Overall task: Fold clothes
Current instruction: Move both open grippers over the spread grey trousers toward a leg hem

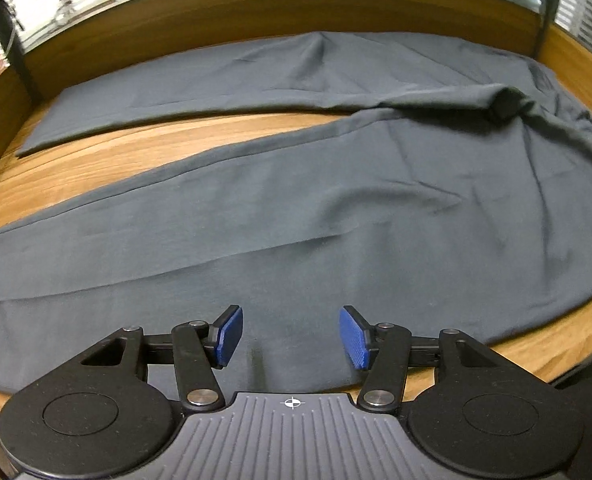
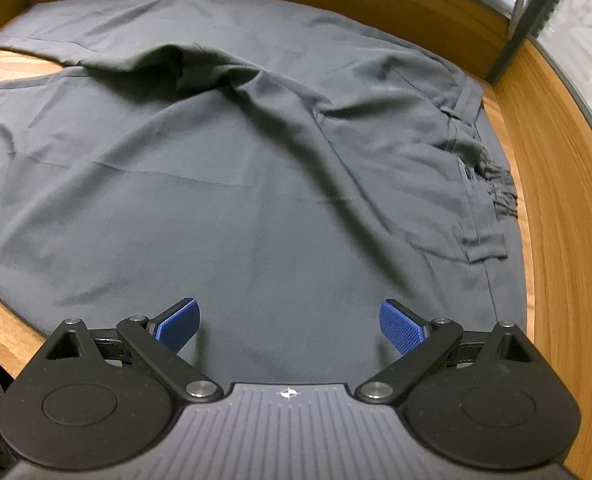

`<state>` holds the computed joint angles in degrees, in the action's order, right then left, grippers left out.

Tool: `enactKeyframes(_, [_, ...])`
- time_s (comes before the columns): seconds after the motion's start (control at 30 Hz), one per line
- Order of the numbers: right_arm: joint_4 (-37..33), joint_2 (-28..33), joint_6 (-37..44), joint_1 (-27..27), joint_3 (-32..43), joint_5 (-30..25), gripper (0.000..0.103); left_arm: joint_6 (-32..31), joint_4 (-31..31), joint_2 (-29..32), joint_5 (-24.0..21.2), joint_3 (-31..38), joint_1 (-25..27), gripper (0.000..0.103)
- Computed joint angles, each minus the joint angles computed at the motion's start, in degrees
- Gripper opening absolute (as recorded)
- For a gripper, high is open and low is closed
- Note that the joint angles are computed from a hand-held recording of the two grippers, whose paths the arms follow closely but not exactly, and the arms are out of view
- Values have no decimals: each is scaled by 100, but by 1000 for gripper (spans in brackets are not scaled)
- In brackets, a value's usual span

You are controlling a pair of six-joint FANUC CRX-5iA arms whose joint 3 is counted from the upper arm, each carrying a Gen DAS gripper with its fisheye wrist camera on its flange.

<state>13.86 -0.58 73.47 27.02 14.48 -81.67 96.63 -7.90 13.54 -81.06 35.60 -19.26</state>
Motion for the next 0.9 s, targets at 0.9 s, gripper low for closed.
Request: enactKeyframes(0.9, [-98,286,54,195,342,93,99,-77,-29,-235,-6,-191,316,60])
